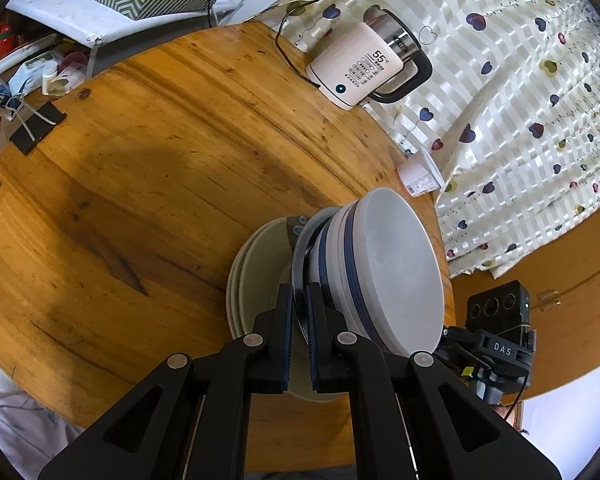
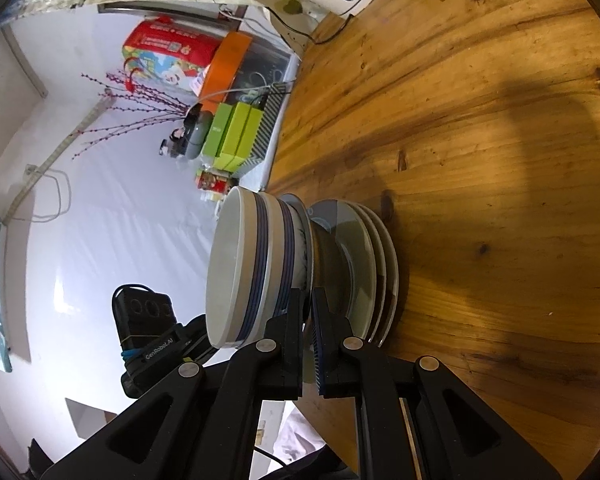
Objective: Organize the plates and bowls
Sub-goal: 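Lower the bowl stack onto the beige plates with both grippers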
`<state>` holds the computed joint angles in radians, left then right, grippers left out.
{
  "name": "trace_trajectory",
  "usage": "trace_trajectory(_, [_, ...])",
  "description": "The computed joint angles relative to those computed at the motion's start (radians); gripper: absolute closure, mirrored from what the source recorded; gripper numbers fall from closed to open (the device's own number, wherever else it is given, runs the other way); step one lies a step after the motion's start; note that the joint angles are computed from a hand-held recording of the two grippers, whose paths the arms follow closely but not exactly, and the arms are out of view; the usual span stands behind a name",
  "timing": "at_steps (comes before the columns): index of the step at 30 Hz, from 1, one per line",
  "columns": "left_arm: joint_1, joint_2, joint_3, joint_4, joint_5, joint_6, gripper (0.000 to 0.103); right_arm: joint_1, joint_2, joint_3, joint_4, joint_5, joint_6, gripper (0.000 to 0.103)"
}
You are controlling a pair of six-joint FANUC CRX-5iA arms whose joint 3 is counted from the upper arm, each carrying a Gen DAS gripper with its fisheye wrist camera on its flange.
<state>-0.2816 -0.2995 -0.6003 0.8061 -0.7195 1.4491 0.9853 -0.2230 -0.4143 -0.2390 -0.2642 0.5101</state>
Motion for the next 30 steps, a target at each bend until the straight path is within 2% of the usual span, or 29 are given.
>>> trace_trajectory(6, [0.005, -0.006, -0.013, 0.011, 0.001, -0.006, 0.098, -0.007, 0.014, 0.020, -0.027, -0.021, 0.025, 0.096])
trace_trajectory(14, [0.004, -0.007, -0.023, 0.038, 0.006, -0.028, 0.098, 0.002, 0.012, 0.011, 0.019, -0.031, -0.013, 0.096])
trace_trajectory(20, [0.006, -0.011, -0.045, 0.084, 0.017, -0.059, 0.098, 0.014, 0.014, 0.020, 0.099, -0.074, -0.056, 0.094])
trace_trajectory(30, [-0.002, -0.020, -0.048, 0.068, 0.029, -0.066, 0.097, 0.054, 0.004, -0.006, 0.266, -0.111, -0.176, 0.093])
